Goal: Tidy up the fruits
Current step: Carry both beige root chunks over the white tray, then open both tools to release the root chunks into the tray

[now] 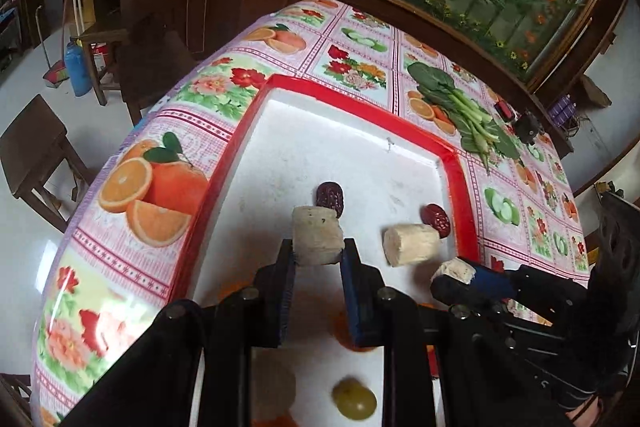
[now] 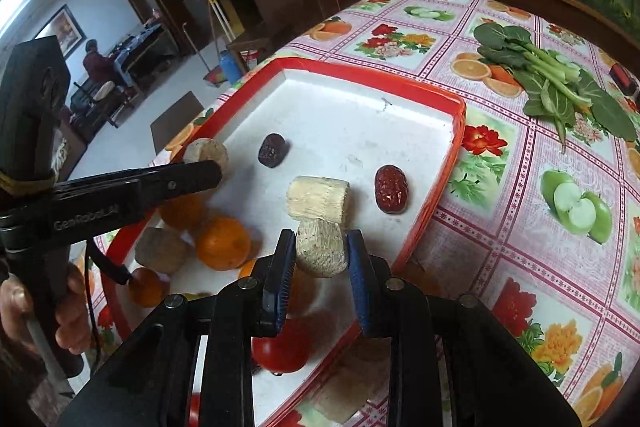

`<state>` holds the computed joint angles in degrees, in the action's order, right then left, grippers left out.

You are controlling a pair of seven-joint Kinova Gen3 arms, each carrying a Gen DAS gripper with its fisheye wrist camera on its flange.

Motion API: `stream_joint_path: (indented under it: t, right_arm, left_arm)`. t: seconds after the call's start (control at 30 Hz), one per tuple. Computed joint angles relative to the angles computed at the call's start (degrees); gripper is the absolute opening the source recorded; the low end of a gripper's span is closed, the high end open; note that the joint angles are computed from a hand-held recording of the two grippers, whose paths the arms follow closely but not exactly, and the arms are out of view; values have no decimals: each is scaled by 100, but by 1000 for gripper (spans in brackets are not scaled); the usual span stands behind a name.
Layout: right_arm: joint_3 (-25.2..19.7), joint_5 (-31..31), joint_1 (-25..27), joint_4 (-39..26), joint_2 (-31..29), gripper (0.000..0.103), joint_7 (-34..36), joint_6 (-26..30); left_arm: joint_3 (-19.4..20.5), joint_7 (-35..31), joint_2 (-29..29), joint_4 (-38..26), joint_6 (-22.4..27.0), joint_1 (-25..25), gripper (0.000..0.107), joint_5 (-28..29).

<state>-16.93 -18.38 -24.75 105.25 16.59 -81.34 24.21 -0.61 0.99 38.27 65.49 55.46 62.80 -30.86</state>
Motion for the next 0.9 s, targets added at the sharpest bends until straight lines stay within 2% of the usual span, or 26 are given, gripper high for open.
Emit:
stream_joint_path:
  t: [0.17,0.53,0.63,0.7,0.73,0.9]
  right_arm:
    - [111,223,-126,-68,92,25,-92,32]
    - [420,1023,-641,-188,166,26,-689,118]
    - [463,1207,-725,-221,163,27,-864,181]
    - [460,1281,-741,-221,144,30,-937,207]
    - [436,1277,-719,-215,130,32,-944,213]
    - [407,1331,-732,-134,18,38,-1063,197]
  left_arm:
    - [49,-84,67,17,-77,-129,25,140]
    - [9,-292,251,-326,320,-107,26,188]
    - [11,-335,286,-439,461,-105,33,241]
    - [-11,-297,294,-487,564,-68,46,249]
    - [-26,-255,298,-506,623,-45,49,249]
    - [-61,-14,230,-440,739,74,57,159]
